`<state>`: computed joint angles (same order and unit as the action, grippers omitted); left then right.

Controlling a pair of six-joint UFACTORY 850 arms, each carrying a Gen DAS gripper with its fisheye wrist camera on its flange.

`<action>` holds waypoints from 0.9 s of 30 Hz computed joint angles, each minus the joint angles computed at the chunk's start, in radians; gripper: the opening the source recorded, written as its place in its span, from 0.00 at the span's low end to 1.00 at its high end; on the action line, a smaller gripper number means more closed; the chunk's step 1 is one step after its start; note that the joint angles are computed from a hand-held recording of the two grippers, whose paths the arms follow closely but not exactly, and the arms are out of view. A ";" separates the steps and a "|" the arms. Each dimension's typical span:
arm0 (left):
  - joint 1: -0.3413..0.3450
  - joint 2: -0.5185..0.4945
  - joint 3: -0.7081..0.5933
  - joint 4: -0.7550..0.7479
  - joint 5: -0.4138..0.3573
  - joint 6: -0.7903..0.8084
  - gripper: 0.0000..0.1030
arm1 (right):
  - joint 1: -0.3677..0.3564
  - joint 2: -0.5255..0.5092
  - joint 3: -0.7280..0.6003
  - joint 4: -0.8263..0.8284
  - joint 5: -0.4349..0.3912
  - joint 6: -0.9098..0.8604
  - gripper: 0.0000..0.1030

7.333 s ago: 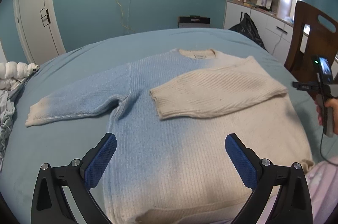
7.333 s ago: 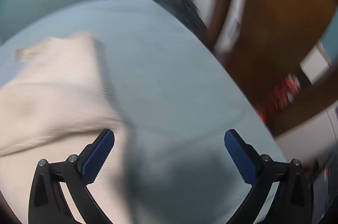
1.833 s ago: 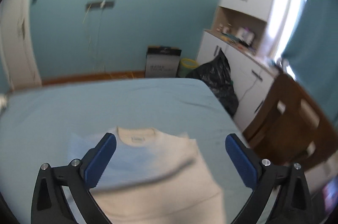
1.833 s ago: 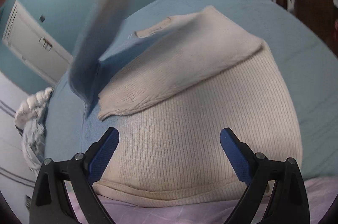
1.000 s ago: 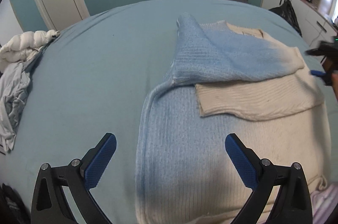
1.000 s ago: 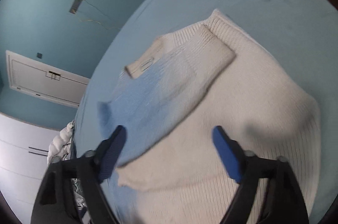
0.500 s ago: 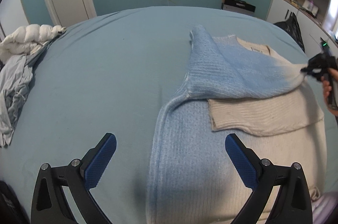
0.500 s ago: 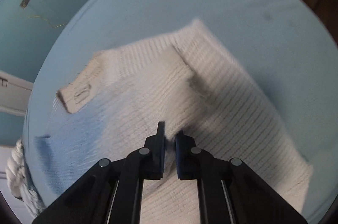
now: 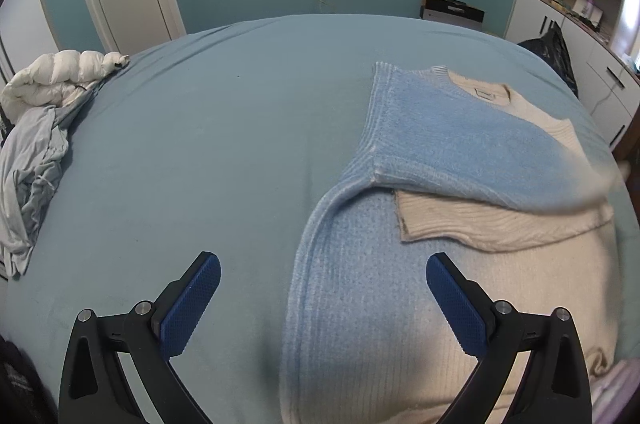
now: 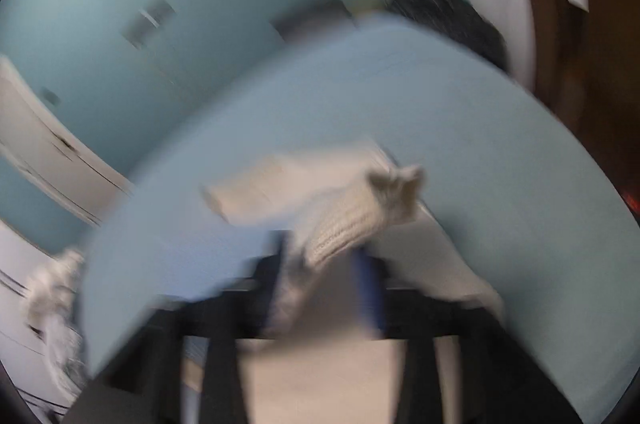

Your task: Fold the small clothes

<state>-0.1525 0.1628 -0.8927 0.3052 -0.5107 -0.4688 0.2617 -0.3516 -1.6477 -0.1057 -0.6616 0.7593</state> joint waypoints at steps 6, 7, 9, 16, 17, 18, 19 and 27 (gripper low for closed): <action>-0.002 0.002 0.001 -0.036 0.005 0.031 1.00 | 0.050 0.018 0.157 -0.393 -0.261 0.320 0.76; -0.004 0.000 0.000 -0.032 0.004 0.030 1.00 | 0.061 0.006 0.141 -0.394 -0.269 0.304 0.76; -0.008 -0.005 -0.002 -0.028 0.001 0.026 1.00 | 0.074 -0.030 0.076 -0.309 -0.222 0.184 0.76; -0.011 -0.015 -0.002 -0.059 -0.001 0.054 1.00 | 0.122 -0.239 -0.163 0.062 -0.163 -0.129 0.76; -0.011 -0.016 -0.003 -0.065 -0.002 0.059 1.00 | 0.128 -0.280 -0.191 0.059 -0.200 -0.140 0.76; -0.011 -0.017 -0.003 -0.069 -0.002 0.062 1.00 | 0.138 -0.300 -0.178 0.024 -0.216 -0.130 0.78; -0.012 -0.016 -0.003 -0.067 -0.002 0.062 1.00 | 0.148 -0.301 -0.155 -0.047 -0.191 -0.111 0.87; -0.013 -0.002 0.003 -0.102 0.010 0.092 1.00 | 0.119 -0.053 0.135 -0.042 0.082 -0.149 0.88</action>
